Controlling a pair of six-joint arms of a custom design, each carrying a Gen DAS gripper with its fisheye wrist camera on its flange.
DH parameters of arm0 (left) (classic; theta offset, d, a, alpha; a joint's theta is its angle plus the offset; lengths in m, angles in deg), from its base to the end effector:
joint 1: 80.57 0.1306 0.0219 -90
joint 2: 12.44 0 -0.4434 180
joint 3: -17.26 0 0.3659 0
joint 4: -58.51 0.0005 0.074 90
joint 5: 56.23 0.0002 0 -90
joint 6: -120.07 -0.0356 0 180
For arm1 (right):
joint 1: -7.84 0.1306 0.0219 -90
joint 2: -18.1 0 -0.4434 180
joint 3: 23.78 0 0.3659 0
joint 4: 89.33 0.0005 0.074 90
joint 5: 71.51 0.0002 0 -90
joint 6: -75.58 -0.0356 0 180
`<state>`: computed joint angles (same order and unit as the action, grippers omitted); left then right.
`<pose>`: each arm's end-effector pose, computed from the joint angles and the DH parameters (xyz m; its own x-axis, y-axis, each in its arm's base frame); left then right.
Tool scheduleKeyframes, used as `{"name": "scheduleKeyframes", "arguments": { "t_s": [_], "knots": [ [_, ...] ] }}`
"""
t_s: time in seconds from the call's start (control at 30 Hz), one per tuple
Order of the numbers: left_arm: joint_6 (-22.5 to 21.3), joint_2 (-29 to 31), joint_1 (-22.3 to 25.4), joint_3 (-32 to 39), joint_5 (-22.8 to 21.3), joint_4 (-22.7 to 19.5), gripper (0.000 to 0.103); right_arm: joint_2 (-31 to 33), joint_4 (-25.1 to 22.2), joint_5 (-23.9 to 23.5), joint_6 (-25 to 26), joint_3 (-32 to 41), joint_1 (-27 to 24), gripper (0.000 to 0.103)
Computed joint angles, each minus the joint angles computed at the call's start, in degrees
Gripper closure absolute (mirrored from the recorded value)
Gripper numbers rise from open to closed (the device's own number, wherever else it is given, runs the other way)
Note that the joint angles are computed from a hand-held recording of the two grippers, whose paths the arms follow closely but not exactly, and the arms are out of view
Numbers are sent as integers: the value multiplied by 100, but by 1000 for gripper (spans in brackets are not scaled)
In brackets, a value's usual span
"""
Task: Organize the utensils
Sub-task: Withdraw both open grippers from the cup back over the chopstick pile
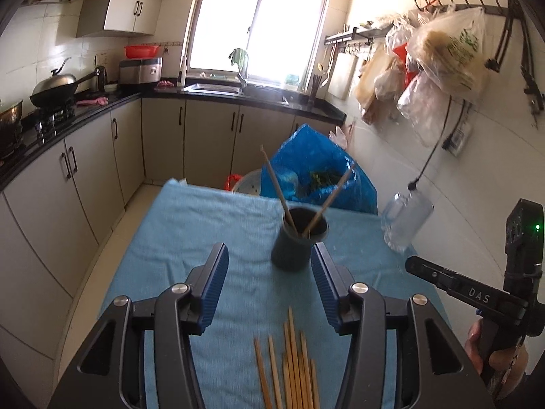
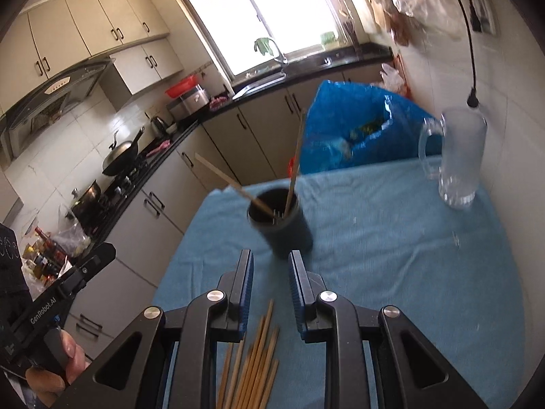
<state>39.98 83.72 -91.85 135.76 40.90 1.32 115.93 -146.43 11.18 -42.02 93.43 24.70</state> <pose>0.4869 -0.1021 0.6479 -0.6026 -0.0539 -0.7962 0.1932 0.9582 -0.2111 0.4906 0.1529 0.6242 -0.6968 0.2690 -0.6649 -0.0690 0.8976 0.4355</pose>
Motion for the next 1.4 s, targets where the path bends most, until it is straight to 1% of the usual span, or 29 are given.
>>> {"name": "scheduleKeyframes", "arguments": {
  "t_s": [0.17,0.27,0.4,0.6,0.7,0.8,0.9,1.0,1.1,1.2,1.4],
  "knots": [
    [64,-371,17,-701,100,9,53,-359,109,-94,-135,-640,188,80],
    [185,-564,70,-1123,216,4,53,-515,151,-173,-199,-972,326,80],
    [283,-705,134,-1524,294,-67,53,-595,130,-287,-282,-1269,456,80],
    [374,-884,176,-1998,248,-89,53,-642,85,-383,-382,-1557,544,80],
    [396,-955,163,-2181,229,-80,53,-673,74,-359,-386,-1683,591,80],
    [364,-1061,119,-2384,30,-37,53,-707,50,-343,-394,-1802,657,80],
    [348,-1189,6,-2619,-356,68,53,-733,59,-339,-428,-1921,741,80],
    [357,-1309,-80,-2822,-621,157,53,-769,105,-353,-487,-2068,820,80],
    [237,-1426,-224,-2989,-1102,300,53,-768,92,-305,-487,-2141,903,80],
    [125,-1529,-320,-3125,-1409,413,53,-779,87,-260,-501,-2208,958,80],
    [-63,-1688,-438,-3319,-1794,628,53,-773,62,-219,-535,-2304,998,80]
  ]
}}
